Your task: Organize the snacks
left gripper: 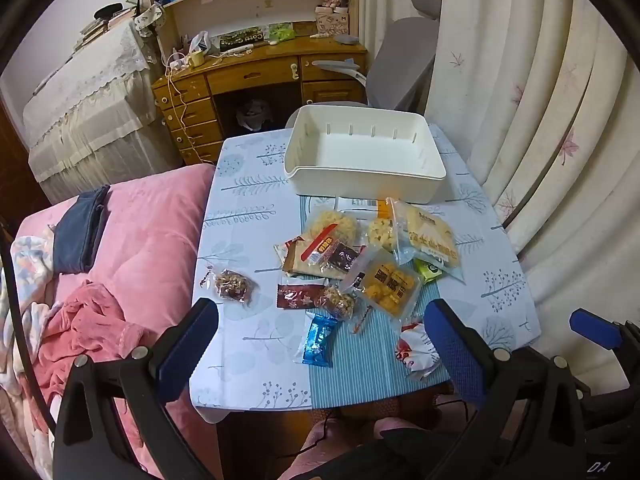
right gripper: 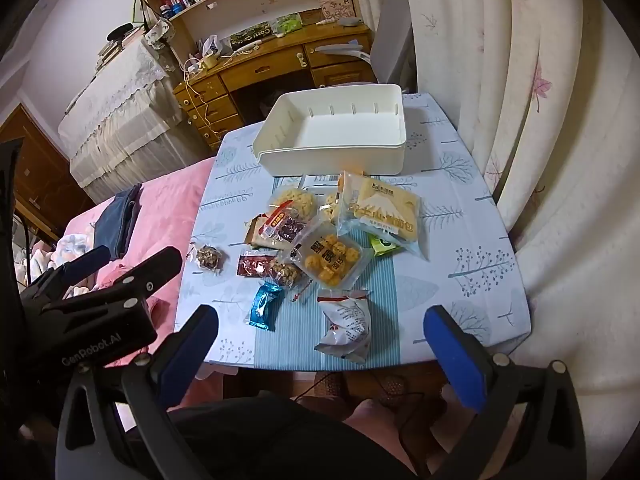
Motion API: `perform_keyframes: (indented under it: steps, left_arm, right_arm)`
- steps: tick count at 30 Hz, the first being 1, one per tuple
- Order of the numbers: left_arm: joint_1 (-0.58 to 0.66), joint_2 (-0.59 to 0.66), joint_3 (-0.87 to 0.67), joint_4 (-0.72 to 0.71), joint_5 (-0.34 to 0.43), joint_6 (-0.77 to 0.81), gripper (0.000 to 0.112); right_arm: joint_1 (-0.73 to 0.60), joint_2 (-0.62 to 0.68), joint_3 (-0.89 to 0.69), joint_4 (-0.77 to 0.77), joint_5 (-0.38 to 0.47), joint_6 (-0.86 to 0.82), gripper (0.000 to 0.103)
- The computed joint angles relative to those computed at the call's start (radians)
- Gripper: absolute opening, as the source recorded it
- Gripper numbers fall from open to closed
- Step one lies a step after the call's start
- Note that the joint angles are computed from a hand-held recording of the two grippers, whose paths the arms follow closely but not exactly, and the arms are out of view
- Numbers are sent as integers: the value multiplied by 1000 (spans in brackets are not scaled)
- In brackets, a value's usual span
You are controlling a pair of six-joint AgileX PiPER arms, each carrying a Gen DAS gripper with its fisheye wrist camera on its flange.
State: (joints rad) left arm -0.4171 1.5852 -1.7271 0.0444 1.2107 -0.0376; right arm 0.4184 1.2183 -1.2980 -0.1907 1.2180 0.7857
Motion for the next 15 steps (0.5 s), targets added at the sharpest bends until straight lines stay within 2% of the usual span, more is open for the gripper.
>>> perform_keyframes:
  steps: [8, 10, 15]
  left_arm:
    - [0, 3, 1, -16, 3, -1, 102]
    - [3, 0, -1, -6, 1, 0, 102]
    - [-16, 5, 0, 14, -7, -24, 102]
  right_arm:
    - [-19, 7, 3, 22, -14, -37, 103]
    - [-55, 1, 39, 38, -43, -61, 103]
    - [-60, 22, 13, 67, -29, -87, 103]
